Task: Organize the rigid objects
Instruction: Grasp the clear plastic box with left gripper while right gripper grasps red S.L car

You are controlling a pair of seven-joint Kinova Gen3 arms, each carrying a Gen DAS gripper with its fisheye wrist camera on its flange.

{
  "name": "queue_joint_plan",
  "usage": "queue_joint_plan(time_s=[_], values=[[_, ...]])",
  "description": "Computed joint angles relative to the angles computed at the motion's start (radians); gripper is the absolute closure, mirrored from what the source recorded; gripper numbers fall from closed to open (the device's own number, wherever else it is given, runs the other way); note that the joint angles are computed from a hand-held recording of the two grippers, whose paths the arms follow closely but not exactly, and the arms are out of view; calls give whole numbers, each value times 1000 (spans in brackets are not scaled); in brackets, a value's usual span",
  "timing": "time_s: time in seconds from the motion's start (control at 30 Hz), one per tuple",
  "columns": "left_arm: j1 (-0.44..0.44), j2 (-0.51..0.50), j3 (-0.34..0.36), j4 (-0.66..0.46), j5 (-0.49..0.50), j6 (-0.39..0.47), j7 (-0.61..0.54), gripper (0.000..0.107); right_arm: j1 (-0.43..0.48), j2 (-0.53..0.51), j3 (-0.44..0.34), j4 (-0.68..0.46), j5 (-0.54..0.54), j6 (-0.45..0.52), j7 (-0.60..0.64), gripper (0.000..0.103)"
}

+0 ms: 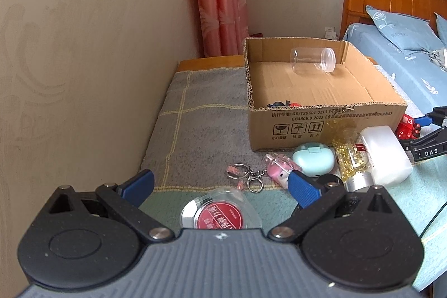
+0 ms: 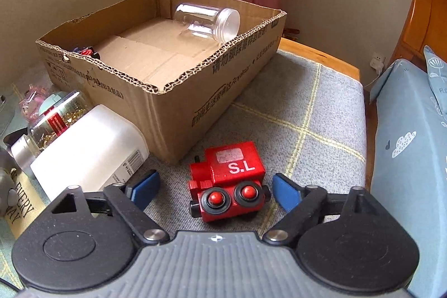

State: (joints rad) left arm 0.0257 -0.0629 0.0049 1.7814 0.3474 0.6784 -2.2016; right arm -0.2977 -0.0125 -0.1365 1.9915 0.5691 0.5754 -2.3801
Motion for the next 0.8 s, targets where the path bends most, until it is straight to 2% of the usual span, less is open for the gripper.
queue_joint_plan(time_s=[0.13, 0.27, 0.33, 0.47, 0.57, 0.7, 0.8], values=[[-9, 9, -11, 1, 20, 12, -28, 6, -15, -6, -16, -14, 17, 47, -30, 41], [-21, 22, -14, 3, 30, 29, -40, 6, -50, -3, -44, -29, 78, 131, -121, 41], [-27, 33, -11, 1, 25, 38, -31, 6, -61, -11, -46, -28, 71, 152, -148, 41], [-28, 58, 9, -10, -49, 56, 50, 6, -79, -33, -68, -16, 62, 193, -240, 41], [-30, 80, 14, -16, -70, 77, 79, 6, -105, -44, -103, -12, 78, 250, -328, 41], [-52, 116, 12, -36, -26, 127, 75, 6, -155, -54, -147, -20, 78, 341, -432, 41], [-63, 145, 18, -54, -12, 161, 87, 6, -192, -65, -178, -16, 78, 375, -509, 41]])
